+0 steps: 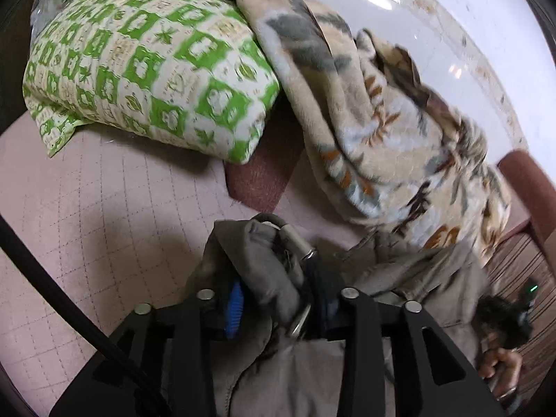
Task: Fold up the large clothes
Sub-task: 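Lower the hem onto the hood and open both tools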
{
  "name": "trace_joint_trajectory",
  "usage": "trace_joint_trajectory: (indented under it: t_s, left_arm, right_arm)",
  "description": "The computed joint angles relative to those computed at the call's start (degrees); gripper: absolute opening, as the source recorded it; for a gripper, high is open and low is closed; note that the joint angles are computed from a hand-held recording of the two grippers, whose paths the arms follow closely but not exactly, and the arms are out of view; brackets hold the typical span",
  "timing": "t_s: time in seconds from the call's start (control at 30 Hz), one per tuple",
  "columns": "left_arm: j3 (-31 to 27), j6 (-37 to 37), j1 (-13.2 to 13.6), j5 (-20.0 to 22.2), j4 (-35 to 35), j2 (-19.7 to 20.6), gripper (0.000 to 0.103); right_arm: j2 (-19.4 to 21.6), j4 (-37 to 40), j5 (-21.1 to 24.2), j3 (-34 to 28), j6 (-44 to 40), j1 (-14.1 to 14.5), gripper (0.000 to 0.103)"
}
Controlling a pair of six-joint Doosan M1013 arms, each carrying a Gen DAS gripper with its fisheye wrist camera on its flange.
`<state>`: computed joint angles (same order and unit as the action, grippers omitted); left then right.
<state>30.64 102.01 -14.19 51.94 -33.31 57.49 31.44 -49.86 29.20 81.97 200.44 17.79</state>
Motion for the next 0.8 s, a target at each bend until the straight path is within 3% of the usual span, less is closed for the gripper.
trace_joint_trajectory:
  t_s: [0.07,0.2,0.27,0.4,0.5,0.6,0.8]
  left_arm:
    - [-1.79,-1.03,0.26,1.32,0.19,0.51,0.038]
    - [-1.65,-0.34,0.09,1.13,1.64,-0.36,0.040]
    - [-1.84,-1.09,0.13,0.87,2.11,-0.64,0.042]
    - [-3.22,-4.18,0.50,0.20,3.55,-0.48,0.047]
    - [-3.80,-5.86,1.04,-1.24,3.88,-0.79,0.054]
    - [-2.48,-5.23,1.45,-2.40,3.38,-1.97,0.054]
    - [17.13,15.07,-0.19,-10.39,-2.38,-12.35,0.054]
  right_arm:
    - [-1.03,-1.22,-3.91,2.08,4.86,-0.81,0.019]
    - [-3.30,-7.17,-6.99,5.01,14.04,-1.11,0.029]
    - [-4.80,-12.78,-6.45,6.79,21.69,-0.92,0.033]
    - [-7.51,-19.73,-5.00,9.53,29.31,-0.45,0.036]
    - [-8.83,-19.86,-3.44,9.73,25.30,0.87,0.036]
    - [-9.21,-20.07,-3.02,9.35,21.59,2.45,0.036]
    - [-6.58,-15.97,-0.31,5.68,6.86,7.86,0.036]
